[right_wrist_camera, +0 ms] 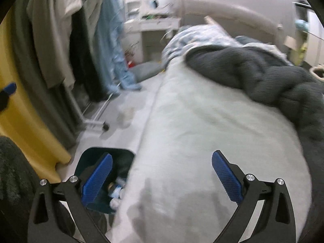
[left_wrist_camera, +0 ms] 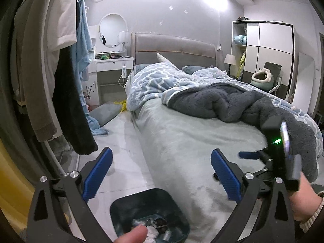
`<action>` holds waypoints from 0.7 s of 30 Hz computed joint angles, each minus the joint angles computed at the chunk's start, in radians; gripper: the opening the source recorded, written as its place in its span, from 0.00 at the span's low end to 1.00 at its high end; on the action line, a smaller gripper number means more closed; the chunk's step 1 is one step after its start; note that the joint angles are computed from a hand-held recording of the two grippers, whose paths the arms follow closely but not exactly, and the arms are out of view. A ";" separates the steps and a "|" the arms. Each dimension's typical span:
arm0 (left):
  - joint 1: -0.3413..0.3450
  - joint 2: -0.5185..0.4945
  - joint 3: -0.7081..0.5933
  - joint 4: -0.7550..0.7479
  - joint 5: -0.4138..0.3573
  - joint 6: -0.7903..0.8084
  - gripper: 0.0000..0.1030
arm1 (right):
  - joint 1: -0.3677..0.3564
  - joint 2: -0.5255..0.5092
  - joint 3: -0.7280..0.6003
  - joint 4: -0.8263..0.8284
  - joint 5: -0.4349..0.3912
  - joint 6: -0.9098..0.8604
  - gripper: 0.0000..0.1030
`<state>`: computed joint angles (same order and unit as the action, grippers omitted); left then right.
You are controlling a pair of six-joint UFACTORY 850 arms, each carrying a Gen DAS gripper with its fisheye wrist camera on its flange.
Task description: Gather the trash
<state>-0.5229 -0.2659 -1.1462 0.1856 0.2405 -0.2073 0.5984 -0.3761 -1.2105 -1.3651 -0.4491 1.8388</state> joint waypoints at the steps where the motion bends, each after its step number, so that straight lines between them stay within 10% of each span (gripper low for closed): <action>1: -0.012 0.003 0.004 -0.061 0.001 0.058 0.97 | 0.008 0.037 0.042 -0.047 -0.030 0.066 0.97; 21: -0.095 0.103 0.134 -0.561 0.058 0.530 0.97 | 0.233 0.278 0.303 -0.136 -0.470 0.275 0.97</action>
<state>-0.6181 -0.1633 -1.0124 -0.3749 0.2981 0.3225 0.8313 -0.0979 -0.9075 -1.5013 -0.9192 2.1134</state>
